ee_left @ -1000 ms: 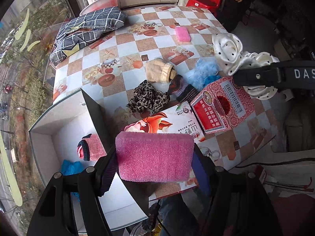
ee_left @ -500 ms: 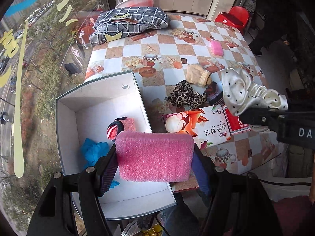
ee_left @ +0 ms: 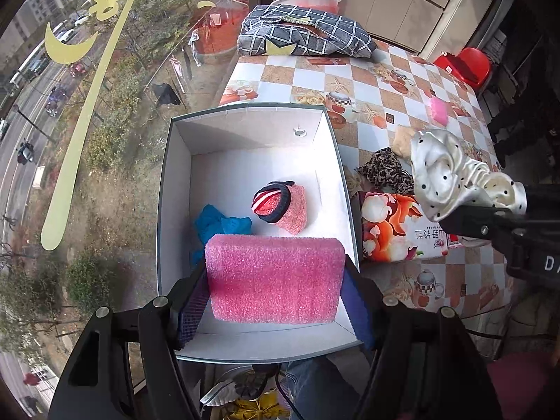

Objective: Organize soft objects
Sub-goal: 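Carry the pink sponge with the left tool over the white box while the right tool carries the scrunchie, then hold the pink sponge above the box with the left tool while the right tool holds the scrunchie nearby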

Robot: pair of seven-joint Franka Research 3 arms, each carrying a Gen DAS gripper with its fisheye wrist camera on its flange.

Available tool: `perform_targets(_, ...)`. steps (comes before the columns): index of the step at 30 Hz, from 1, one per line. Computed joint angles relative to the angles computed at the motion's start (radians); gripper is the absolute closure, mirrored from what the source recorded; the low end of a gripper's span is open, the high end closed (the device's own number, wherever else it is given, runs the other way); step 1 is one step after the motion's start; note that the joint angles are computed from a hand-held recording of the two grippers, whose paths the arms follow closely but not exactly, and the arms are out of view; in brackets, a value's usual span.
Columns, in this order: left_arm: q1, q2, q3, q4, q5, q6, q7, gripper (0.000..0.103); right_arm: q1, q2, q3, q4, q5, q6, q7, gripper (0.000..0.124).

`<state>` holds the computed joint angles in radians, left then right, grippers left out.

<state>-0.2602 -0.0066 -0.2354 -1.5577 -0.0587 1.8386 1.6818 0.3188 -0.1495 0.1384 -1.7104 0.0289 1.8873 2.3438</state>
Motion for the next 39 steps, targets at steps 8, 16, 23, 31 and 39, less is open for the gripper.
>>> perform_targets(8,0.013,-0.026,0.012,-0.034,-0.01,0.009,-0.014,0.03,0.025,0.075,0.001,0.084,0.002,-0.033,-0.053,0.093)
perform_targets(16,0.021,-0.04,0.018,-0.053,-0.014,0.014,-0.022,0.03,0.046,0.127,-0.008,0.141,0.002,-0.05,-0.092,0.093)
perform_targets(23,0.03,-0.039,0.022,-0.056,-0.009,0.01,-0.047,0.03,0.059,0.158,-0.014,0.179,-0.001,-0.062,-0.115,0.093)
perform_targets(31,0.032,-0.032,0.021,-0.051,-0.007,0.011,-0.046,0.03,0.066,0.172,-0.019,0.196,-0.003,-0.069,-0.124,0.093)
perform_targets(39,0.034,-0.023,0.021,-0.044,-0.007,0.009,-0.046,0.03,0.067,0.184,-0.022,0.209,-0.001,-0.075,-0.132,0.093)
